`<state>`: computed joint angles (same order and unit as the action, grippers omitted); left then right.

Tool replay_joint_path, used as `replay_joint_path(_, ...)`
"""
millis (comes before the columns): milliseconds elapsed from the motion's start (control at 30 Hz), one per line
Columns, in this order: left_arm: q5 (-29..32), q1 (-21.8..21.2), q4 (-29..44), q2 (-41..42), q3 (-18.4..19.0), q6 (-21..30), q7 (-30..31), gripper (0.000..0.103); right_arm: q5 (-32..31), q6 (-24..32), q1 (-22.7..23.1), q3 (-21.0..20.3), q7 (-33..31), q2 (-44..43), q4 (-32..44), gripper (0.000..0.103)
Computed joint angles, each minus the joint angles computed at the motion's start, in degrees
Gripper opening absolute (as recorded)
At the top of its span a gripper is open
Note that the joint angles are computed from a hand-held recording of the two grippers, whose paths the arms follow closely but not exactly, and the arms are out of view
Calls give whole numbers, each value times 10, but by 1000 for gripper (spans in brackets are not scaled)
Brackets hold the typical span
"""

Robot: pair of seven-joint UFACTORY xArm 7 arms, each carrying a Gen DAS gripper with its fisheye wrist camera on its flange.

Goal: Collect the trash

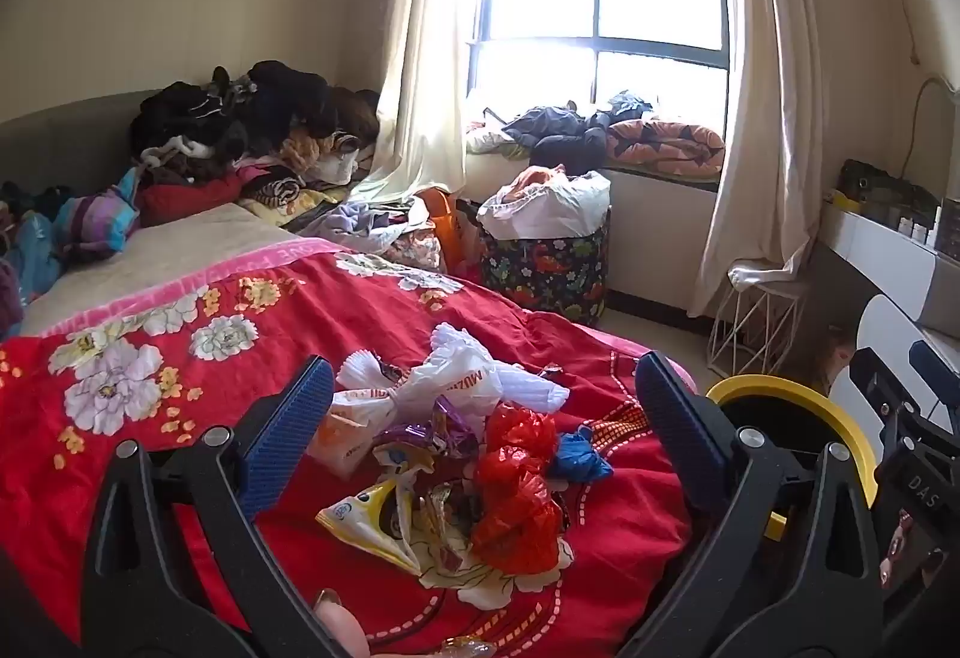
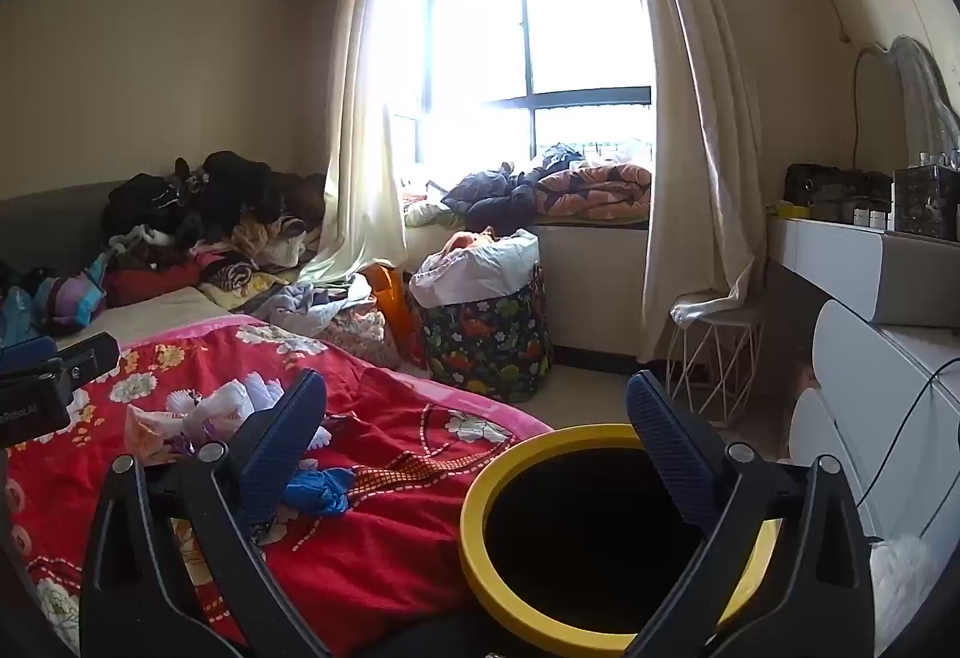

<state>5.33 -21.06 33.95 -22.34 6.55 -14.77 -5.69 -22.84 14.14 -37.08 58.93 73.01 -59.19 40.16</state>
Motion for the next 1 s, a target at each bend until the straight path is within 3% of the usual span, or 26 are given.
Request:
replay_joint_path(467, 5, -13, 1, 9, 8, -7, -7, 93, 5, -5, -7, 6, 1, -8, -1, 97)
replay_joint_path(633, 3, -1, 1, 3, -9, -1, -11, 93, 6, -5, -4, 1, -2, -7, -3, 97)
replay_joint_path(667, 10, -17, -1, -5, 7, 4, -10, 93, 6, -4, -4, 1, -2, -7, -3, 97)
replay_joint_path(1000, 4, -25, -2, -6, 10, 10, -5, 93, 6, -3, -3, 1, -3, -6, -2, 97)
